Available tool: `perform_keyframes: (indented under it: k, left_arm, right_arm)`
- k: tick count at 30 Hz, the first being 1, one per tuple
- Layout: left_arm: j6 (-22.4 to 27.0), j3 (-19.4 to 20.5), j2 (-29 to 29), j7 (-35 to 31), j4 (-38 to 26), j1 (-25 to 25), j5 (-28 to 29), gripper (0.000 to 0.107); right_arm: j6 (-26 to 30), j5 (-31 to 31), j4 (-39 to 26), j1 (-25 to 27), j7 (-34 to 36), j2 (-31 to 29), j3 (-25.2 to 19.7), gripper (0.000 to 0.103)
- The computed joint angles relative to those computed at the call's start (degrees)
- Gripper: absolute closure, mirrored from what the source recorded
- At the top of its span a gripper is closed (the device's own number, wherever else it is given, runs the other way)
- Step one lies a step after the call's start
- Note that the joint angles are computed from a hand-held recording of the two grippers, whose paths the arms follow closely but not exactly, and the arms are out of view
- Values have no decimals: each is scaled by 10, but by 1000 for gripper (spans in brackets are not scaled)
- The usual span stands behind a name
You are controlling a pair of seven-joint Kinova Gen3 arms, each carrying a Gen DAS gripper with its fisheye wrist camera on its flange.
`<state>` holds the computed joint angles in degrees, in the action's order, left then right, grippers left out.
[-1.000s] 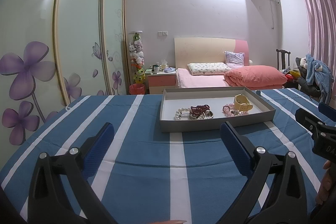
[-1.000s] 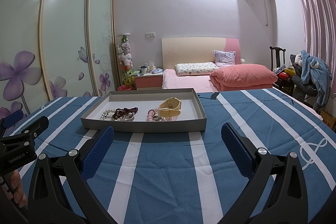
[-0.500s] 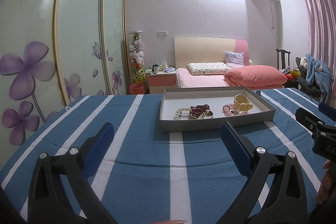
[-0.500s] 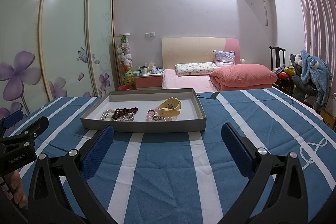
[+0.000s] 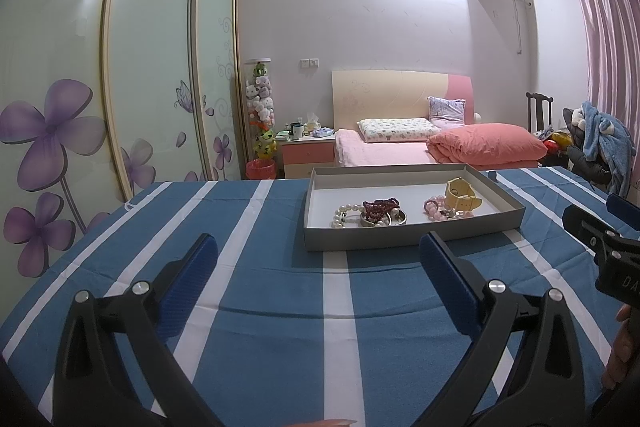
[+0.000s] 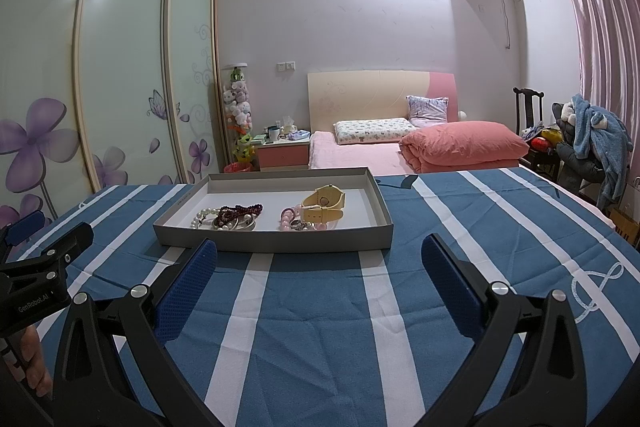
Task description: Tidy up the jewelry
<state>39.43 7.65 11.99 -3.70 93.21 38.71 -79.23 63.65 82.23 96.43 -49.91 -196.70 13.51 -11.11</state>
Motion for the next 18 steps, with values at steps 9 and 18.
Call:
perform_keyframes:
  k: [9,18]
  left_arm:
    - [4,0,1,14,5,2,-15,9]
    - [-9,1,0,13,8,-5,-13,9]
  right_arm:
    - [0,0,2,-1,-3,0,0,2]
    - [1,0,2,-1,-2,1,-1,2]
